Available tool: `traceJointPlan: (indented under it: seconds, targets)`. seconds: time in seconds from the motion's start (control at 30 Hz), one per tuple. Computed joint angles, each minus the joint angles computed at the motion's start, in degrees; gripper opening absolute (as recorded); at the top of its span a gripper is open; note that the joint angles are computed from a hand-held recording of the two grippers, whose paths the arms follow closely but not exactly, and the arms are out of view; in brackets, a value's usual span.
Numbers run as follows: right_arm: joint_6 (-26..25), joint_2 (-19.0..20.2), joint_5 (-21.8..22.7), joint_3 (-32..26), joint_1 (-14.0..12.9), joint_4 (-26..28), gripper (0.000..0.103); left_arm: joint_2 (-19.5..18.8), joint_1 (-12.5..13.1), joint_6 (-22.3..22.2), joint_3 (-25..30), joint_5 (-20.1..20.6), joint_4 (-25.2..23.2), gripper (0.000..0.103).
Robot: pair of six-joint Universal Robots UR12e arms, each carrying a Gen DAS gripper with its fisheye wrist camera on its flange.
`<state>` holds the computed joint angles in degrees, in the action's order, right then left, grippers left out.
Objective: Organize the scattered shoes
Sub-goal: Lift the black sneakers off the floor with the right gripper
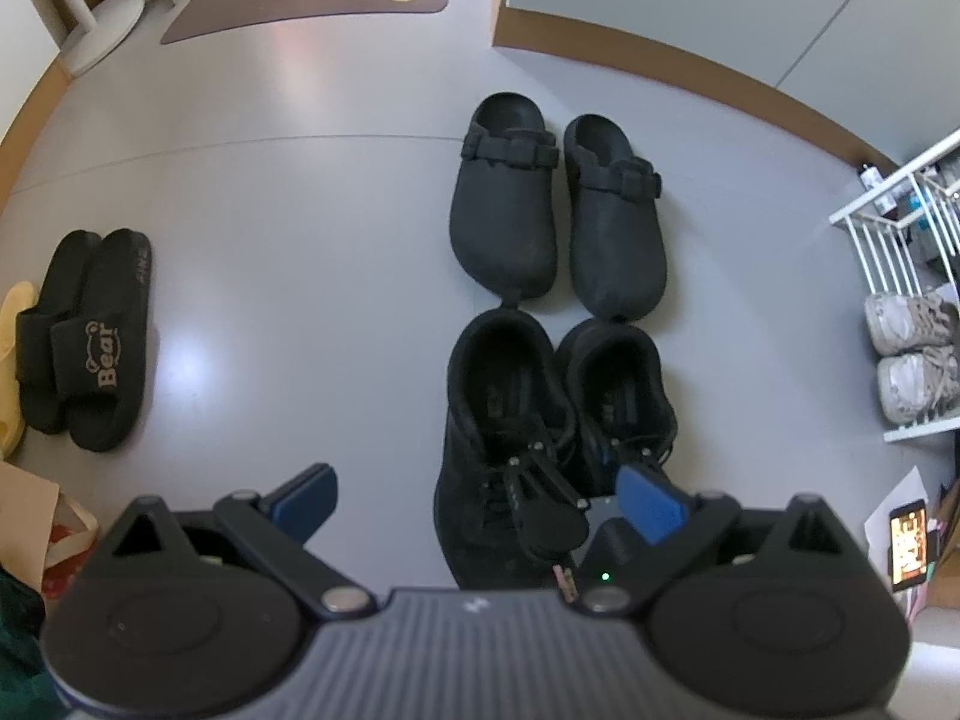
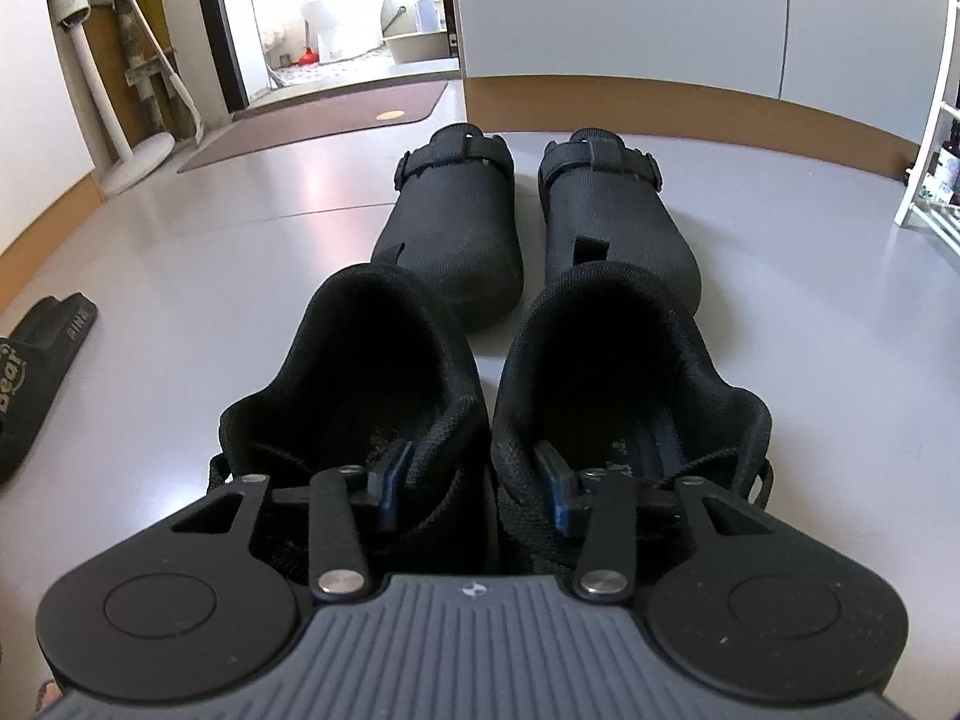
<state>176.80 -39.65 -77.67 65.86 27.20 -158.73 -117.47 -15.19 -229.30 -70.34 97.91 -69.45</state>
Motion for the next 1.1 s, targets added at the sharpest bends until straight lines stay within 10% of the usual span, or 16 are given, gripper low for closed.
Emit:
traceJointPlan:
  seconds: [0.37,0.6,1.1]
  targets:
    - [3.1,0.0,-5.4,-1.6,1.2,4.5,0.052,-0.1,0.0,0.0,0.0,-0.3,0.2,0.101]
    - [1.2,-0.1,-5.3,0.0,1.0,0.5,0.023,-0.3,0.1,0.4,0.2,-0.5,0.6,0.101]
    - [5.1,-1.2,-4.6,0.3,0.1,0.7,0.018,0.2,0.1,0.6,-0.8,0.5,1.7,0.101]
